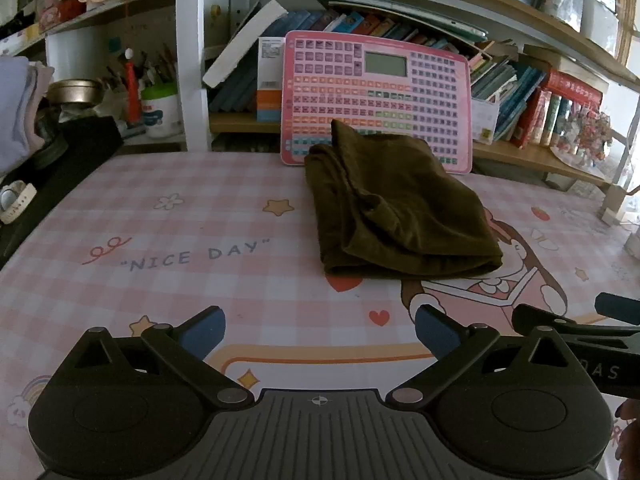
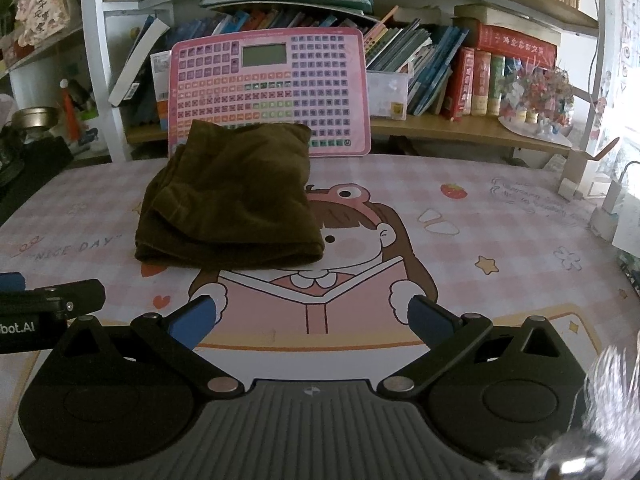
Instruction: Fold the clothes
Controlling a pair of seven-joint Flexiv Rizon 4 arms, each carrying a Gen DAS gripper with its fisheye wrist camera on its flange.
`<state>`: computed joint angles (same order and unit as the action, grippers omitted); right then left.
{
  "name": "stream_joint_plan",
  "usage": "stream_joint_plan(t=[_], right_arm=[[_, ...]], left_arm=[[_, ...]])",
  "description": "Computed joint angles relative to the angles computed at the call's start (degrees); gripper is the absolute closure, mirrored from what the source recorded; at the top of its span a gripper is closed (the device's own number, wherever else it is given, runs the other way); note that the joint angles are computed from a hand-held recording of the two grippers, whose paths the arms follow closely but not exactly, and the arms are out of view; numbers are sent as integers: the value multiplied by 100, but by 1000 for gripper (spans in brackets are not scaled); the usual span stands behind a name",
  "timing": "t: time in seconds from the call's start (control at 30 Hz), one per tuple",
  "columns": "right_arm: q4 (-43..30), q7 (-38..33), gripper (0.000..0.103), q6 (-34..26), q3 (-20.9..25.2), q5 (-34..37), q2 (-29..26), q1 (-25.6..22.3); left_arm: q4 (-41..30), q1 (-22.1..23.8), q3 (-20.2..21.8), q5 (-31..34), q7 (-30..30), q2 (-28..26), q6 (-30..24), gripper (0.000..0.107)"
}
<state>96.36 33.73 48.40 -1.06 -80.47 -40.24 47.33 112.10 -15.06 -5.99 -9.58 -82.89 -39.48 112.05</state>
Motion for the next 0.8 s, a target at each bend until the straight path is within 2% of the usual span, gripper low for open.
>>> stream_joint_plan(t=[0.3,0.8], right_arm=[[-3,4,0,48,0,5,-10,-20],[-1,-8,0,75,-10,37,-19,-22]], left_arm=[[-25,-68,68,-50,12,-1,-55,4],[-27,49,-54,56,-8,-20,-10,4]])
